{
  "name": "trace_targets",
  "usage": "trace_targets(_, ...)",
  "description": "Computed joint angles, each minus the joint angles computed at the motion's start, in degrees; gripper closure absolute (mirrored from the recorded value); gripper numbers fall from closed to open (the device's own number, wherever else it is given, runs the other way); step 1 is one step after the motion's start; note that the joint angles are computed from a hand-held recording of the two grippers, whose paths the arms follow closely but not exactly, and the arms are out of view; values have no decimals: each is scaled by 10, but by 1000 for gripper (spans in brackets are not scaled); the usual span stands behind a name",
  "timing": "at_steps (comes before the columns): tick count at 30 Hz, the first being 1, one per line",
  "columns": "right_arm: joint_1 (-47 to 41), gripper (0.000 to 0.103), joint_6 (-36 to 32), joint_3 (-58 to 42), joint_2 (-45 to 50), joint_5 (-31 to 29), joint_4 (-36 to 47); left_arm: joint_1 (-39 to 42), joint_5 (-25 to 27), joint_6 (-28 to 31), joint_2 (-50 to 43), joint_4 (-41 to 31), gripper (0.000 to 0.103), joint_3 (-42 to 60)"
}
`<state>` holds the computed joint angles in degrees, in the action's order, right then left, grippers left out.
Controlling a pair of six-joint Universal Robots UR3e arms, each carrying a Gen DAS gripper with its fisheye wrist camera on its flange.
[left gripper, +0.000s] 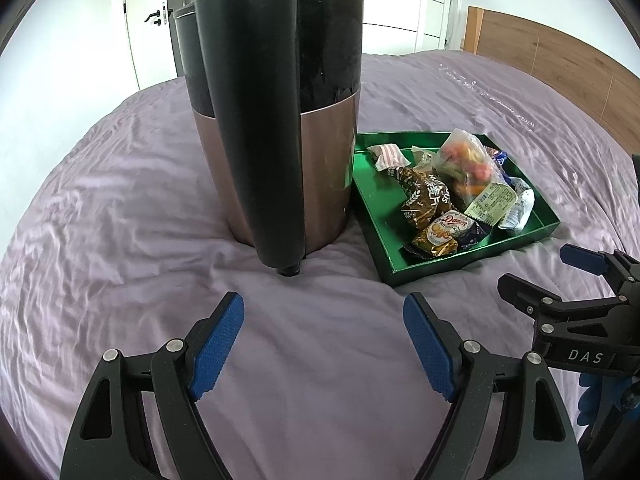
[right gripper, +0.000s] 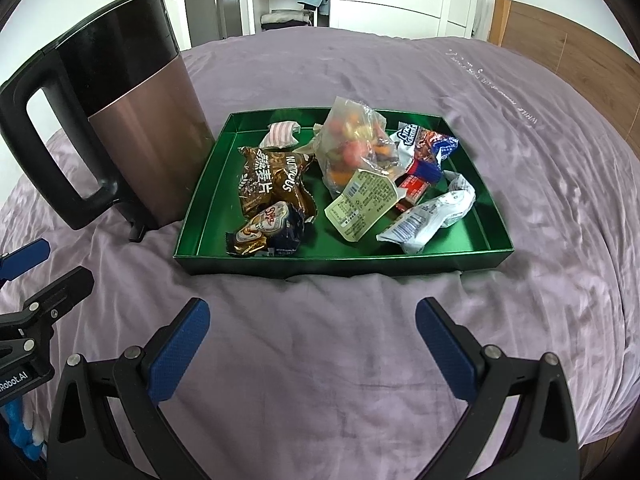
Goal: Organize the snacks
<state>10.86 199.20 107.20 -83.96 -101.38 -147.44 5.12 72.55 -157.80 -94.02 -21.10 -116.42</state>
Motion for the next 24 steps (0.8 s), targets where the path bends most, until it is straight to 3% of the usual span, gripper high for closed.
trace_targets(24, -3, 0, 1, 2, -1, -9, -13, -9, -9, 18, -14, -1, 26, 7)
